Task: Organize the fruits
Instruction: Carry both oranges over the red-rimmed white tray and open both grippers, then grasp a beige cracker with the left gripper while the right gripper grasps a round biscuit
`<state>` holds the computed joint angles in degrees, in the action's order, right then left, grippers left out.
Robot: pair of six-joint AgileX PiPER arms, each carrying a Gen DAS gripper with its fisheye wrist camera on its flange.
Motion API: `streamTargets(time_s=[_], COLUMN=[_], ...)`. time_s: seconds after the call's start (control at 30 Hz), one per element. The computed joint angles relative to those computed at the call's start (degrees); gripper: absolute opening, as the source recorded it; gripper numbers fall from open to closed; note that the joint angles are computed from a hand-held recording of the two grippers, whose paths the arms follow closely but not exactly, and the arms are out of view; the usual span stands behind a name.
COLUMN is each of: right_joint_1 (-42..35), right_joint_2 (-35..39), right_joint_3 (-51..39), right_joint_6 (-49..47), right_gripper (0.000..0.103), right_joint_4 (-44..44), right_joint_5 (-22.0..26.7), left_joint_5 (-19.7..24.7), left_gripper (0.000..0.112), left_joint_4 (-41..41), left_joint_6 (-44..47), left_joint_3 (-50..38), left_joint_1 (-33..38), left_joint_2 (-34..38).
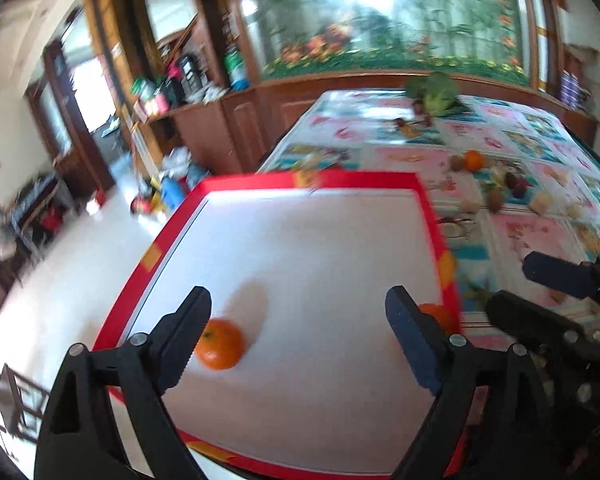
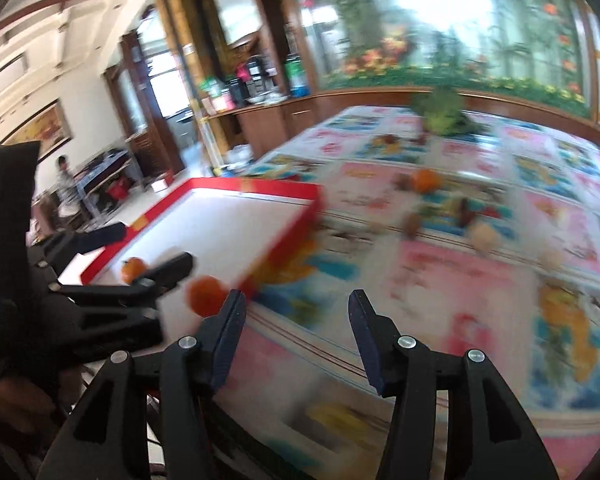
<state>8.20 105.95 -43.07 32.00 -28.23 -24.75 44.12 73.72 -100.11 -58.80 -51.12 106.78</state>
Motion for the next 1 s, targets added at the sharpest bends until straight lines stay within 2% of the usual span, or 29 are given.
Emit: streamTargets(time_s=[0.1, 0.23, 0.3, 0.4, 0.5, 0.6, 0.63, 0.73, 0.77, 0.83, 0.93, 1.0], right_joint_1=[-3.91, -9.07, -10.22, -12.41, -13.71, -13.47, -13.33, -13.40, -13.38, -13.72, -13.65, -14.64], right_joint_2=[-2.59, -3.54, -3.08, -1.90, -0.33, -0.20, -0.03, 0.18, 0.06, -0.08, -0.43, -0.48], right_joint_3=[4.63, 7.86, 8.20, 6.95, 5.63, 6.34, 6.24, 6.31, 6.48, 6.71, 7.21, 7.32], right_joint_6=[-3.30, -1.27, -2.66, 3.27, 9.67, 6.68, 5.97, 3.47, 1.28, -0.33, -6.54, -6.55], right_gripper=[0.053, 0.053, 0.053, 0.053, 0.053, 0.053, 0.051, 0.034, 0.025, 0.026, 0.025, 0.025], right_joint_4=[3.90, 3.85, 6.34, 0.74, -5.08, -2.63, -1.88, 0.99, 3.06, 3.70, 9.10, 8.45], right_joint_5=[-0.60, 0.32, 0.73, 1.99, 2.36, 2.00, 2.37, 2.84, 3.31, 3.41, 3.86, 3.67], left_joint_5=[-1.61, -5.33, -8.86, -14.05, -15.09, -14.93, -15.21, -16.40, -16.90, -18.04, -19.06, -19.83], left_gripper=[0.094, 0.095, 0.095, 0.095, 0.095, 0.095, 0.095, 0.095, 0.095, 0.095, 0.095, 0.095], left_joint_4=[0.23, -0.50, -2.32, -8.37, -14.78, -17.15, -16.65, -18.76, -20.52, -24.56, -29.57, -34.38], left_joint_6=[3.04, 7.64, 11.14, 18.78, 26.92, 30.32, 29.87, 31.95, 33.44, 36.82, 41.47, 45.76], left_joint_3=[-1.92, -4.81, -6.63, -10.36, -14.33, -15.61, -14.91, -14.71, -15.06, -15.80, -17.94, -19.50], left_joint_1=[-1.17, -2.28, -2.42, -2.48, -3.18, -3.94, -4.07, -3.55, -3.23, -2.40, -1.55, -0.86], left_joint_2=[0.43, 1.08, 1.92, 4.69, 7.75, 8.78, 8.43, 8.61, 8.86, 9.46, 10.71, 11.40])
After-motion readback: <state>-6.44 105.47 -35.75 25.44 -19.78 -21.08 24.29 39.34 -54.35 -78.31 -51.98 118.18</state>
